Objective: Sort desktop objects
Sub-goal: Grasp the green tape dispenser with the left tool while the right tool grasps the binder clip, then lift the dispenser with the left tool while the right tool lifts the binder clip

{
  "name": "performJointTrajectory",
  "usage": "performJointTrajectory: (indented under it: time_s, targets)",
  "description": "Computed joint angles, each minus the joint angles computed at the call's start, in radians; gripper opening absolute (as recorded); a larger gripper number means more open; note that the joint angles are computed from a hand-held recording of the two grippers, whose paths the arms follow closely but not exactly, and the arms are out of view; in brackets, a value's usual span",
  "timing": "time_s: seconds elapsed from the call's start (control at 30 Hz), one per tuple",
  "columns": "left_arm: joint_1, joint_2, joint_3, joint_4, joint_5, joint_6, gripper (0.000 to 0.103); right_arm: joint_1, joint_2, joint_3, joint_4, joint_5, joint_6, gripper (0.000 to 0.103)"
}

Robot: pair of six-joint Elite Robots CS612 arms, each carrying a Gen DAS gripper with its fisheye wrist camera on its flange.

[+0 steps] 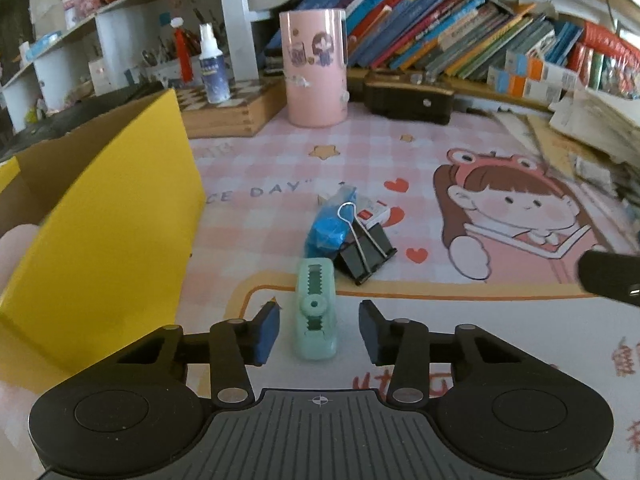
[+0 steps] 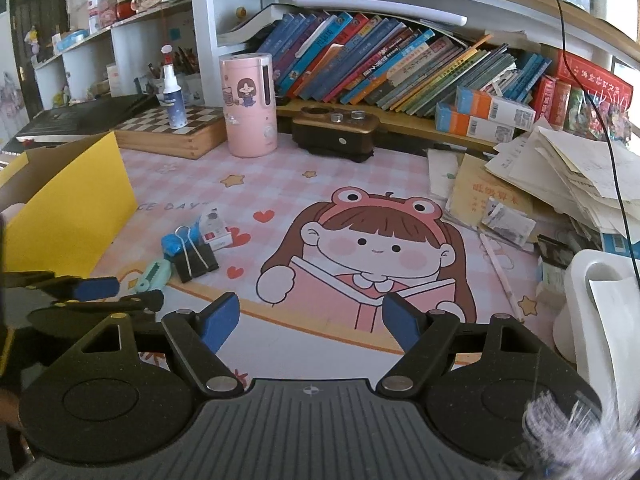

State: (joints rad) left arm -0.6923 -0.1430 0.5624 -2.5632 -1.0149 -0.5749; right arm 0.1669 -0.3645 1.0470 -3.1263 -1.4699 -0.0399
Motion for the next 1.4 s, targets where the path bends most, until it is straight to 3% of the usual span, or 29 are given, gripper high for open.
performJointTrajectory:
  time_s: [0.13,0.33,0.43,0.63,0.73,0.97,1.17,1.23,1.4]
  targets:
    - [0.008,0.015,-0.026,0.024,-0.025,-0.007,0.023,-0.002,0.005,-0.01,0.006,0.006,-0.007,0.077]
    - [0.007,-0.027,0.054,-0.042,-0.027,-0.003,0.023,-0.004,0.023,-0.048,0.042,0.052,-0.024,0.077]
    - [0.006,-0.064,0.121,-0.088,-0.03,0.007,0.023,-0.008,0.045,-0.093,0.094,0.115,-0.069,0.077]
    - [-0.001,-0.109,0.2,-0.078,-0.041,0.013,0.023,-0.003,0.133,-0.264,0.227,0.227,-0.248,0.073]
    - [-0.003,-0.125,0.23,-0.076,-0.044,0.007,0.023,0.003,0.183,-0.363,0.288,0.268,-0.314,0.066]
    - [-0.007,-0.143,0.266,-0.104,-0.032,-0.004,0.023,0.016,0.284,-0.575,0.462,0.319,-0.434,0.059]
    - [-0.009,-0.15,0.281,-0.113,-0.027,-0.021,0.023,0.021,0.333,-0.674,0.532,0.322,-0.43,0.046]
    - [-0.008,-0.152,0.284,-0.117,-0.031,-0.019,0.023,0.021,0.333,-0.673,0.532,0.33,-0.42,0.038]
    - [-0.01,-0.152,0.29,-0.147,-0.038,0.0,0.023,0.022,0.301,-0.611,0.492,0.305,-0.403,0.037]
